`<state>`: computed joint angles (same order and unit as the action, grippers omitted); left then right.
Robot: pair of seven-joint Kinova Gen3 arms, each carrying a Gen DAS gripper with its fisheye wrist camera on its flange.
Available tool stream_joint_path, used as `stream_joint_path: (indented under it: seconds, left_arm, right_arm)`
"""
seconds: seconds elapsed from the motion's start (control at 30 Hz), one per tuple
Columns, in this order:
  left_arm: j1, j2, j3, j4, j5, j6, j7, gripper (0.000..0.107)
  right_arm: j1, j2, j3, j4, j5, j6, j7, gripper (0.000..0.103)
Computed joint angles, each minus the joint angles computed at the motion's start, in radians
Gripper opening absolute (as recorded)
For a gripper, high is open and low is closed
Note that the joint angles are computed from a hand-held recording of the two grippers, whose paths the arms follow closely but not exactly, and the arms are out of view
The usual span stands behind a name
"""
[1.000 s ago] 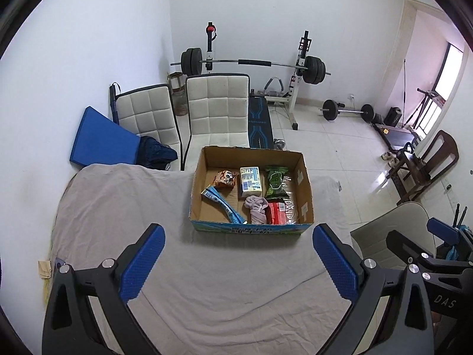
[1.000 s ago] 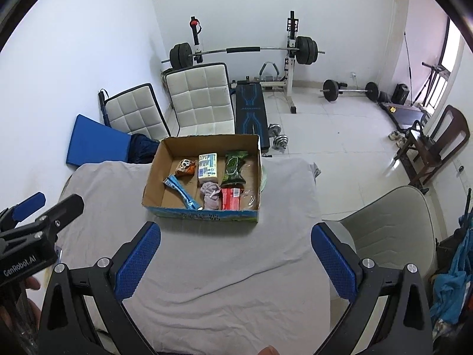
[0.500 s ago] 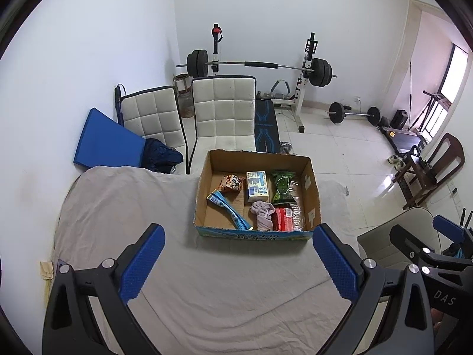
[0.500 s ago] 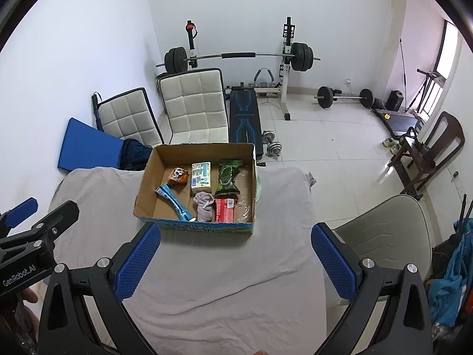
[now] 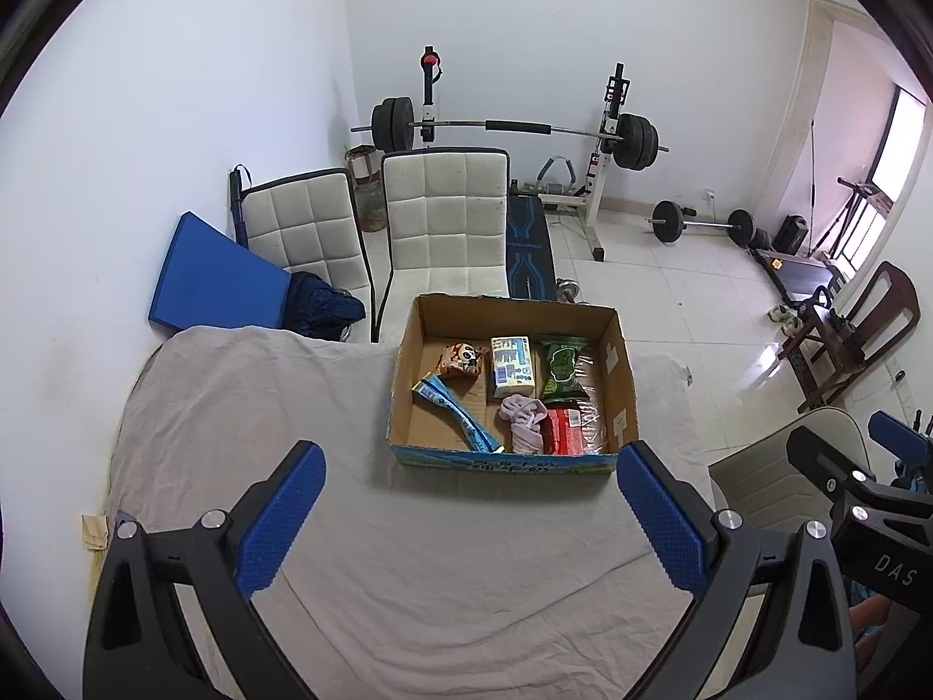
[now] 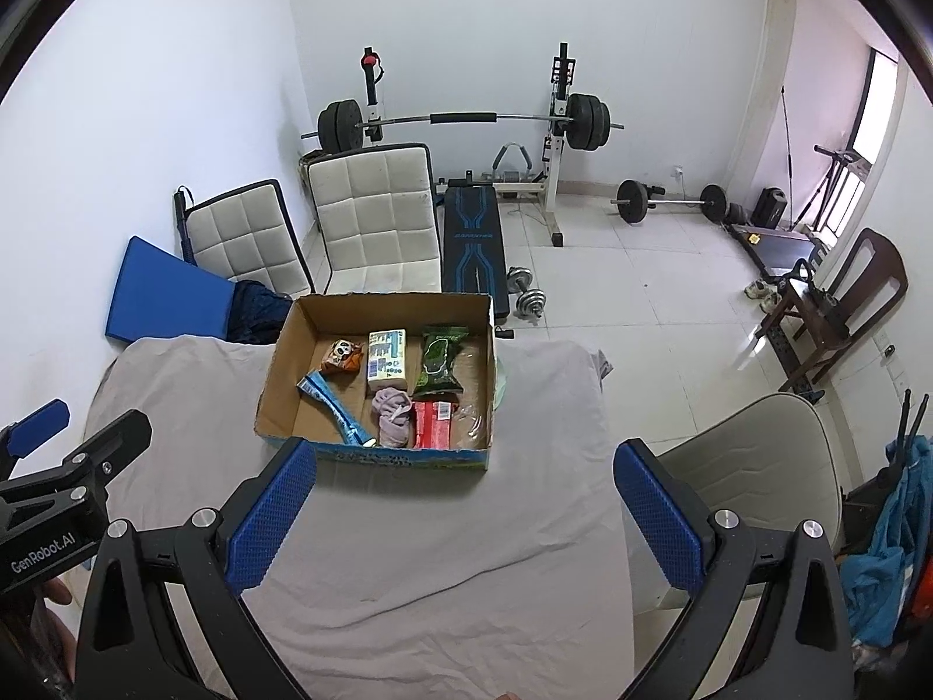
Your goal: Organize soft objects
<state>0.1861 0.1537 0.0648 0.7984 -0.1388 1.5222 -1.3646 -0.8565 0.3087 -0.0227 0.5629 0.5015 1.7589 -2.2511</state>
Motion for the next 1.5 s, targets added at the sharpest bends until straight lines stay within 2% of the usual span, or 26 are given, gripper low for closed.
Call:
stream_joint_path:
  seconds: [1.07, 1.5]
  left_arm:
    - [-0.018, -0.011, -0.005, 0.026, 0.001, -0.024, -0.003, 0.103]
    - [-0.021, -0.012, -0.003, 0.026, 0.003, -0.023, -0.005, 0.103]
  right_arm:
    - [-0.013, 0.016, 0.018, -0.044, 0.01, 0.027, 0.023, 0.103]
    - [-0.014, 0.006, 0.017, -0.029, 0.02, 0.024, 0.015, 0.103]
